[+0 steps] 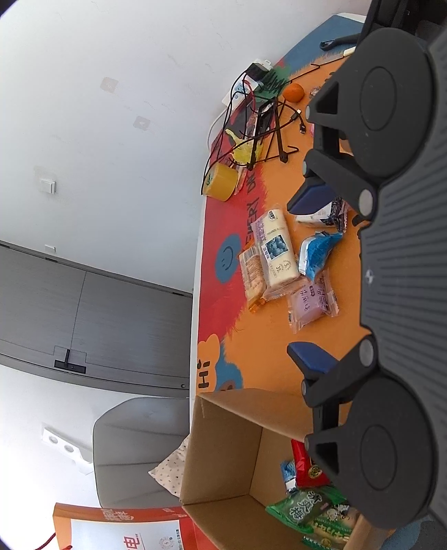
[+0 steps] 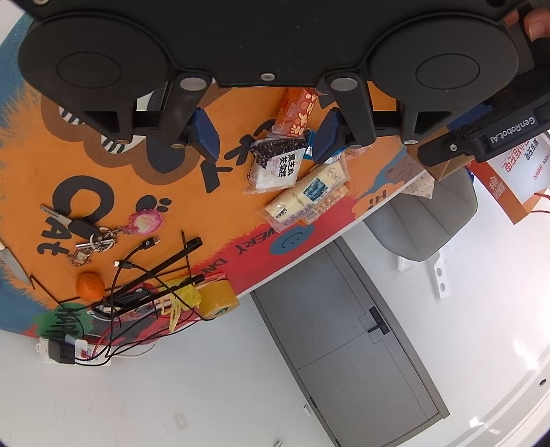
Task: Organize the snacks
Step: 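Move left tool to purple pastry pack while right tool approaches orange-red wrapped snack, then grasp purple pastry pack with left gripper while right gripper grasps orange-red snack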
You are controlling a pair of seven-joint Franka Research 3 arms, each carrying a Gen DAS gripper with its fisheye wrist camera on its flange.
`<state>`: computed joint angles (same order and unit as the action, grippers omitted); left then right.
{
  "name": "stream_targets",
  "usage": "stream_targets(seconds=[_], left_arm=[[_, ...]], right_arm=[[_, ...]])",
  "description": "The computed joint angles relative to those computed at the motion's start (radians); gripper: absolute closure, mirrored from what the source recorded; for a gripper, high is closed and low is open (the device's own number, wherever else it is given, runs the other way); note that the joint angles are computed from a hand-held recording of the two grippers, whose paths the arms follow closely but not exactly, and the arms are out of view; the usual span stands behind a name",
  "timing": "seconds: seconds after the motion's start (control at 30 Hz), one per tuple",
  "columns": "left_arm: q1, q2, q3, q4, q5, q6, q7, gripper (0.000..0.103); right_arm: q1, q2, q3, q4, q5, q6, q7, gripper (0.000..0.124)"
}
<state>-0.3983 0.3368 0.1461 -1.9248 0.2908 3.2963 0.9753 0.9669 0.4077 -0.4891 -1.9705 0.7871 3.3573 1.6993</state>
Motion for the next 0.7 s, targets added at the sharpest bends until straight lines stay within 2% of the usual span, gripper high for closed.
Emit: stream_targets(seconds=[0.13,0.23,0.37,0.5,0.63,0.7], left_arm=[[0.008,0.016,-0.005,0.015,0.001,-0.011,0.003,0.024],[0.037,0.024,-0.032,0.024,0.012,-0.024,0.002,0.026],[0.030,0.031,-0.015,0.028,0.026,-0.024,-0.009,0.027],[0.096,0.035,-0.082,0.033,0.038,-0.030,0.002,0.033],[0.090,0.042,-0.074,0.038,0.048,-0.033,-0.001,0.037],[0.105,0.048,-0.091,0.046,0.050,-0.043,0.000,0.041]], right_arm=[[-0.046,0.022,0.047,0.032,-0.033,-0.022,0.017,0.064],[-0.060,0.043,0.058,0.060,-0.073,-0.050,0.054,0.064],[-0.033,0.079,0.020,0.098,-0.125,-0.093,0.111,0.064],[-0.022,0.114,-0.001,0.141,-0.180,-0.136,0.168,0.064],[-0.024,0.148,-0.009,0.183,-0.233,-0.183,0.226,0.065],[-0.033,0.159,-0.003,0.198,-0.258,-0.202,0.250,0.067]])
